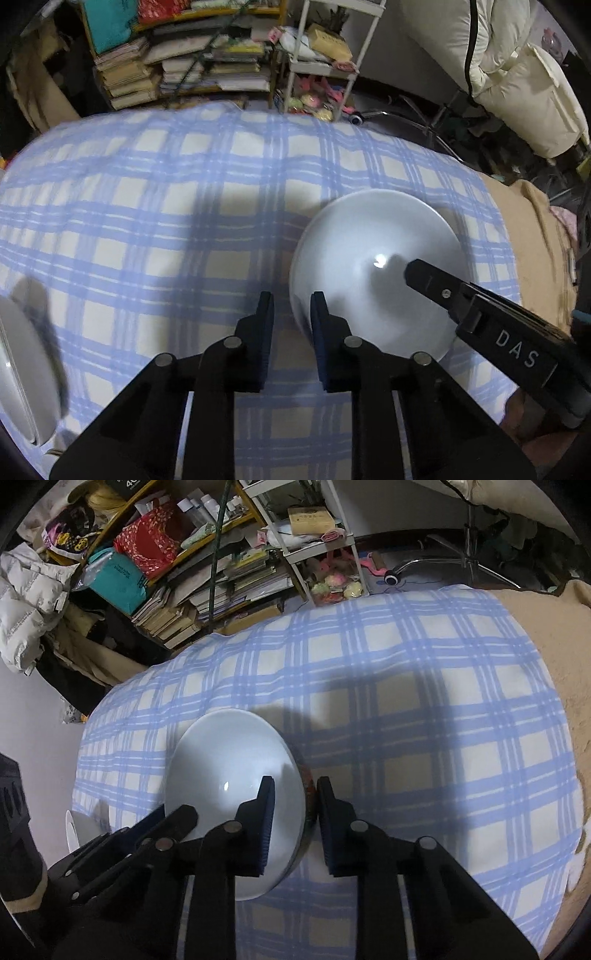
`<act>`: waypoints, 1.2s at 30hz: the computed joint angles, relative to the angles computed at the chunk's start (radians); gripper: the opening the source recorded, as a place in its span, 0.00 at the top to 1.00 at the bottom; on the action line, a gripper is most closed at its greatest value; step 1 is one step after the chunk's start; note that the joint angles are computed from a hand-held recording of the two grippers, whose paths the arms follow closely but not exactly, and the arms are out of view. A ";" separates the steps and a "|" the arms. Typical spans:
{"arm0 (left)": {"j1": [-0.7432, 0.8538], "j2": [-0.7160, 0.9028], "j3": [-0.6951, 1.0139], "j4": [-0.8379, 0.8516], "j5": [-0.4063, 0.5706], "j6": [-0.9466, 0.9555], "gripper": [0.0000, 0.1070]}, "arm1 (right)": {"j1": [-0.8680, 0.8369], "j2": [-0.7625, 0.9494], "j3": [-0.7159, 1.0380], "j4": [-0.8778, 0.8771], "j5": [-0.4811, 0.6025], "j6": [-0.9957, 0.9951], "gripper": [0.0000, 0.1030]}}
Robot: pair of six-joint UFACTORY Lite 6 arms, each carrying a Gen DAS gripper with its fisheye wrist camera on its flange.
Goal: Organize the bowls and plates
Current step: 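Close the left tool on the small bowl rim while the right tool grips opposite, then lift the patterned bowl with both tools and carry it to the nested bowls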
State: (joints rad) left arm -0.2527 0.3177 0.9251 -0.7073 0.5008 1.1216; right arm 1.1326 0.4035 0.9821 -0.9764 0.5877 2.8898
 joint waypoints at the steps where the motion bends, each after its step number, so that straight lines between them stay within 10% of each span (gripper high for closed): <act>1: 0.014 0.016 0.011 -0.027 0.026 0.032 0.82 | -0.002 -0.001 -0.003 0.000 -0.004 -0.002 0.76; 22: 0.218 -0.099 0.115 0.046 0.231 0.108 0.85 | 0.002 0.049 0.174 -0.111 0.084 -0.036 0.82; 36: 0.625 0.012 0.477 0.057 0.486 0.228 0.82 | -0.034 0.535 1.067 0.153 0.182 -0.716 0.82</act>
State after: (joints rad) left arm 0.3718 0.3301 1.4022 -0.6504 0.9869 1.3493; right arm 1.0988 0.9382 2.0495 -0.8231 0.7700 2.1736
